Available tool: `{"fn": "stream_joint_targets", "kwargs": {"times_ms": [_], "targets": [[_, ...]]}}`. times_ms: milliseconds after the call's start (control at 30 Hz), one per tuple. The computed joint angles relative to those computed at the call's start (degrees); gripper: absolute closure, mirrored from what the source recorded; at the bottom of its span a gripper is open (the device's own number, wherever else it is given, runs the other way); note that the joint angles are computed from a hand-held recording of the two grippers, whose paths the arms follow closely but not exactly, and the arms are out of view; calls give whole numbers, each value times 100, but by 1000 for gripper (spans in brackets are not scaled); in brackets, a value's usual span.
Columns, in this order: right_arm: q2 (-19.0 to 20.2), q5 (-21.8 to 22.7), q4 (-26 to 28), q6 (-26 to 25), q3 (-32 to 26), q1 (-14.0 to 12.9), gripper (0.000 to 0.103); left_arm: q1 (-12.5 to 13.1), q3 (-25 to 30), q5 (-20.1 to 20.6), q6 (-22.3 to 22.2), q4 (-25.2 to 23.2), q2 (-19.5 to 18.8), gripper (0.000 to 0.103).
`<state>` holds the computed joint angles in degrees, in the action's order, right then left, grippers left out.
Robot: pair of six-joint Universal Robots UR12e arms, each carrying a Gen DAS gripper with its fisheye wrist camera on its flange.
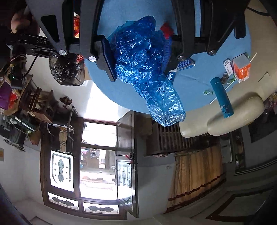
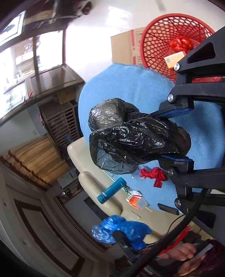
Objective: Collect trash
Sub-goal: 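Carry the black bag and blue bag over the red basket with both tools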
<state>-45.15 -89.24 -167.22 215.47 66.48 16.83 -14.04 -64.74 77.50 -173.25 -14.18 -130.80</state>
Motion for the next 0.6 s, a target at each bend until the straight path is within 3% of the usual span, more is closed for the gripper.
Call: {"fn": "stream_joint_targets", "kwargs": {"times_ms": [600], "targets": [[-232, -410, -490, 266, 410, -90, 65, -80, 57, -422, 277, -288, -23, 52]]}}
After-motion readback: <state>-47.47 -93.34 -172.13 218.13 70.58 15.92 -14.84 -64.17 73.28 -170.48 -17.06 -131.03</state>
